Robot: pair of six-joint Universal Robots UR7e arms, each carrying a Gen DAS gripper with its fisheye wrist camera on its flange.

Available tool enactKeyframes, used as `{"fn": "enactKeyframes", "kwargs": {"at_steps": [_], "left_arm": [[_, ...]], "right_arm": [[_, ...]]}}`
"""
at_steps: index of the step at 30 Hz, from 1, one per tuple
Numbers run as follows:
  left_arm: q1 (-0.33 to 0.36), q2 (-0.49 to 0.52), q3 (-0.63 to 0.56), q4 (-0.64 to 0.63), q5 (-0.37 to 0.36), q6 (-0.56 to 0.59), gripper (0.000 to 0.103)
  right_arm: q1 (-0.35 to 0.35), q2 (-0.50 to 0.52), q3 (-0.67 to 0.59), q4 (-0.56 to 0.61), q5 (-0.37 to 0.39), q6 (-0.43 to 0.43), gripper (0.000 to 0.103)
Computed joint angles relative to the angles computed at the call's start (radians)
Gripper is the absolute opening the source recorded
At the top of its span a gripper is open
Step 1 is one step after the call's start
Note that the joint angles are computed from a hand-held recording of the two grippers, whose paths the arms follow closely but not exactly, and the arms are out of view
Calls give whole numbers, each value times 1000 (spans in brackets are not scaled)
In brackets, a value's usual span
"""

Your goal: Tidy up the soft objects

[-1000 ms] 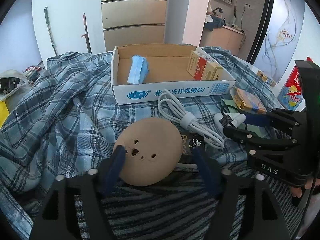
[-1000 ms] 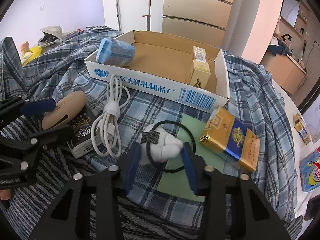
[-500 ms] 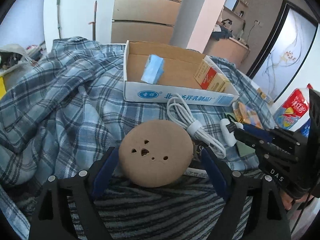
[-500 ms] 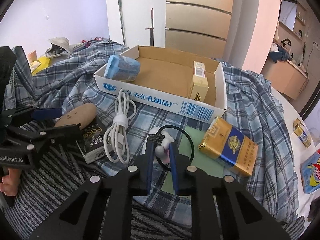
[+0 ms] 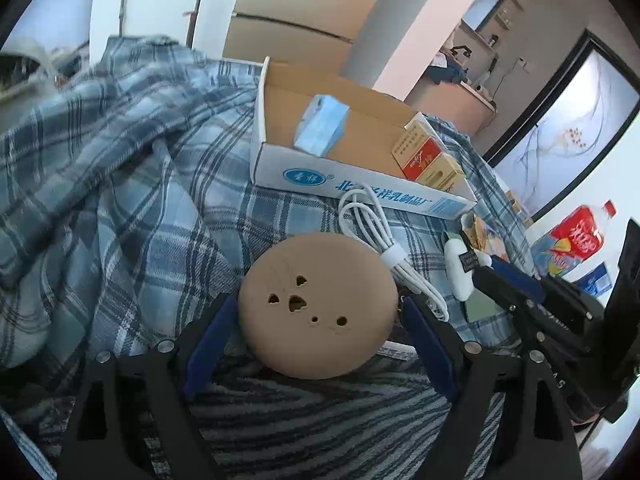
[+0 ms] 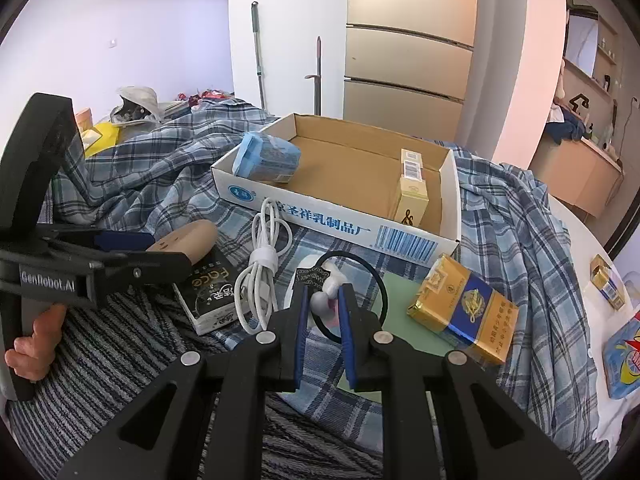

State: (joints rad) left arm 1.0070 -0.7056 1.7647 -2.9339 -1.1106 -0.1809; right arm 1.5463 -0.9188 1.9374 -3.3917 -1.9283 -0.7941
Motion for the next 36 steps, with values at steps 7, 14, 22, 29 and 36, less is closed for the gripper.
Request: {"fn": "enactKeyframes", "kwargs": {"at_steps": [7,14,22,29,36], "left_arm": [[9,-4,-6,21,-23,-14,86],[-32,10,11,-11,77,49,82],[-33,18,-1,23,75,67,83],[-75,27,45,-100,144,161,78],[-117,38,109,-323,189,291,77]], "right_arm": [[-1,1,2,-8,2,-7,15],[-2,1,4,-11,2,-11,15],[0,-1,2,-4,-4,-8,15],[-2,-2,8,-23,10,-12,15],[-11,-18,45,-116,103,-32,15]]}}
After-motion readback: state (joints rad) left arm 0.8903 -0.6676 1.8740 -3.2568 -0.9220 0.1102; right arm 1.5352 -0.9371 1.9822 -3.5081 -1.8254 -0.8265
